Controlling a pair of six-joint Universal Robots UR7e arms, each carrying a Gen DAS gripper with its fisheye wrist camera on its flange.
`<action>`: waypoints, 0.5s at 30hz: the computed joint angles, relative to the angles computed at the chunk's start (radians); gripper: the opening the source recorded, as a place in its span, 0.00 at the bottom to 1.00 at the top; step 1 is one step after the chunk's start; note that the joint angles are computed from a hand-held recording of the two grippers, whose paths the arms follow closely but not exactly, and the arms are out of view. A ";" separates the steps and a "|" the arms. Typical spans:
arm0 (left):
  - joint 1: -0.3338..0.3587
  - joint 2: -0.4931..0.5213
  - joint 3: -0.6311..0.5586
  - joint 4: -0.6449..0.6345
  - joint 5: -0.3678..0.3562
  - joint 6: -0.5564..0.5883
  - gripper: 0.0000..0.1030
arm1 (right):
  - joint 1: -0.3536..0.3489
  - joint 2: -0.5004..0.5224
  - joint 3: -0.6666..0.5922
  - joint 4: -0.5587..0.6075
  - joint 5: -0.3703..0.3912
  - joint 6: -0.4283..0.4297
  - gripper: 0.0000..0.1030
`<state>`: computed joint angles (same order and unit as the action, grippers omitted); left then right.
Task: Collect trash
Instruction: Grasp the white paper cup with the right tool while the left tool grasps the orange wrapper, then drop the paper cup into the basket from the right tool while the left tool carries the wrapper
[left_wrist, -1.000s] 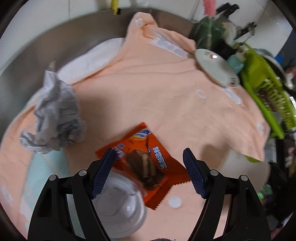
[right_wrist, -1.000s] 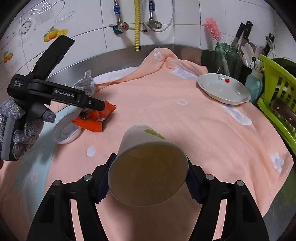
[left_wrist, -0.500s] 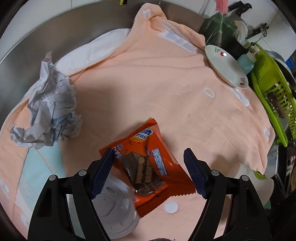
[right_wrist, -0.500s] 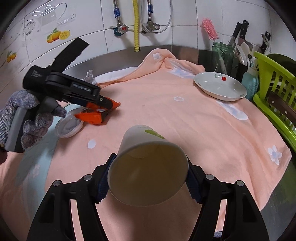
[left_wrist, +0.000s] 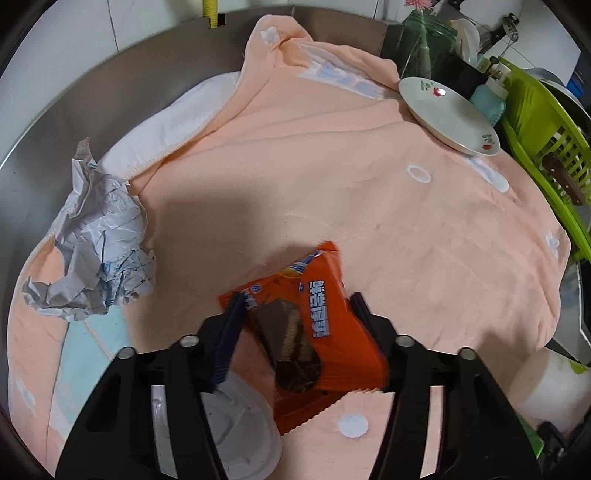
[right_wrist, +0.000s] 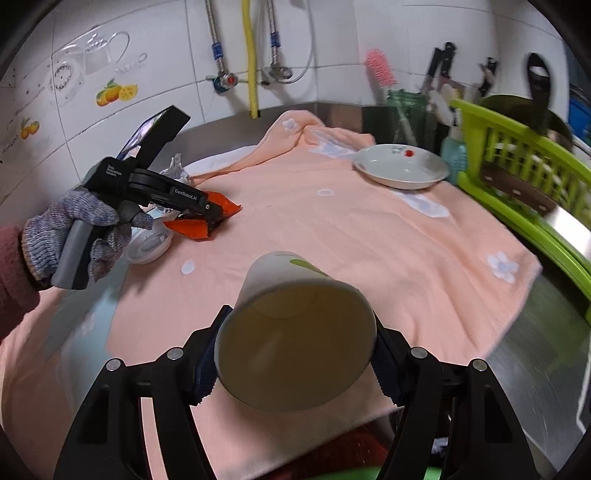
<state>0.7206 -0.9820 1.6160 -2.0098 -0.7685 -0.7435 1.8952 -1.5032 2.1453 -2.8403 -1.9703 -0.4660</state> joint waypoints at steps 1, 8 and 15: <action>-0.002 -0.003 0.005 -0.006 -0.001 0.002 0.50 | 0.000 -0.013 0.005 0.004 0.001 0.005 0.64; -0.049 -0.032 0.063 -0.063 0.001 0.006 0.46 | 0.011 -0.233 0.114 0.084 -0.090 0.049 0.64; -0.137 -0.074 0.147 -0.192 -0.052 0.059 0.45 | -0.034 -0.489 0.228 0.278 -0.231 0.109 0.64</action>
<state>0.5834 -1.0559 1.7630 -2.2023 -0.8203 -0.6841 1.8609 -1.9920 2.3734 -2.5628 -2.2010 -0.3566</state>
